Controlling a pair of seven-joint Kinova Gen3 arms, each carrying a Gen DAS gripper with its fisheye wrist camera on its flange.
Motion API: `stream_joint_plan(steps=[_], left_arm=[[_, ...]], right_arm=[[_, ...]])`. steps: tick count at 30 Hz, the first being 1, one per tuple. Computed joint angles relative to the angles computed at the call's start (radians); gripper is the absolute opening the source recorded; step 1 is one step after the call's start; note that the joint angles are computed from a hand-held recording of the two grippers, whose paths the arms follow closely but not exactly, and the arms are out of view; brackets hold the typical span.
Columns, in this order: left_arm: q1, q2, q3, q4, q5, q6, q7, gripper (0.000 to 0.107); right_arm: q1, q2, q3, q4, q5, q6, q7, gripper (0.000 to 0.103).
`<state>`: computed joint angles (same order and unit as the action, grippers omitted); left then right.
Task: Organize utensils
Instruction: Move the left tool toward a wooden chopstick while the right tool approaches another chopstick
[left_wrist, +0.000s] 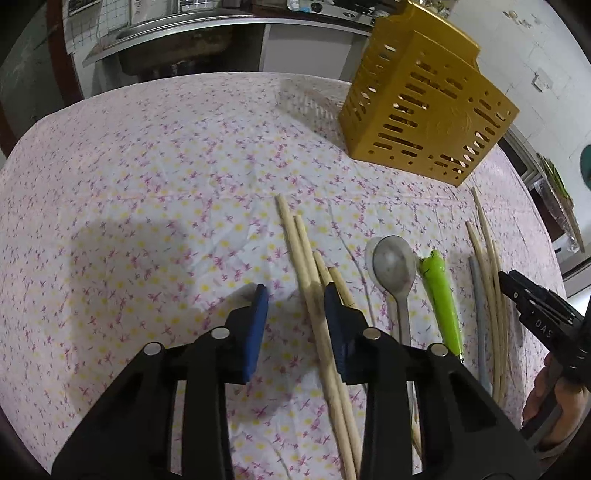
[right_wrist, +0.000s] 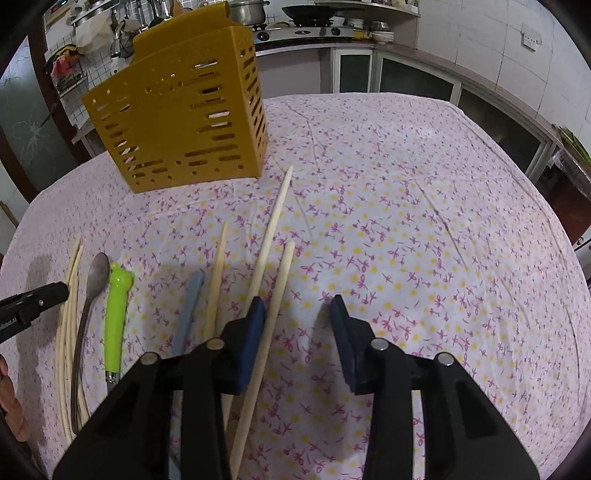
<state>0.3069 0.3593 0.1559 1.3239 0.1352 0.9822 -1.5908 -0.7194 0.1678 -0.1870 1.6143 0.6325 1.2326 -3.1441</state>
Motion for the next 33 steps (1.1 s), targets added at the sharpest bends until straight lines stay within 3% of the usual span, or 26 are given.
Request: stream_joint_plan(steps=[4,11,17,22,28,33], left_arm=[[0.041,0.006,-0.011,-0.009,-0.062,-0.011,0.020,0.034],[0.010,-0.007,-0.001,0.015,-0.028,-0.030,-0.011,0.034],[0.052,-0.042,-0.021,0.080,-0.092,-0.101,0.051,0.034],[0.072,-0.072,-0.022,0.146,-0.143,-0.179,0.088,0.034],[0.026,-0.119,-0.001,0.244,-0.090,-0.285,0.046,0.034],[0.011,-0.135,0.002,0.269,-0.066,-0.301,0.051,0.034]], right_arm=[[0.000,-0.010,-0.002,0.017,0.005,-0.016,-0.019,0.038],[-0.009,-0.010,-0.009,0.033,0.039,-0.007,-0.065,0.038],[-0.059,0.053,-0.003,-0.029,0.076,0.095,-0.099,0.038],[-0.091,0.062,0.008,-0.021,0.107,0.113,-0.138,0.039],[-0.107,0.054,0.007,-0.005,0.117,0.110,-0.190,0.039],[-0.102,0.057,0.004,-0.007,0.116,0.117,-0.177,0.039]])
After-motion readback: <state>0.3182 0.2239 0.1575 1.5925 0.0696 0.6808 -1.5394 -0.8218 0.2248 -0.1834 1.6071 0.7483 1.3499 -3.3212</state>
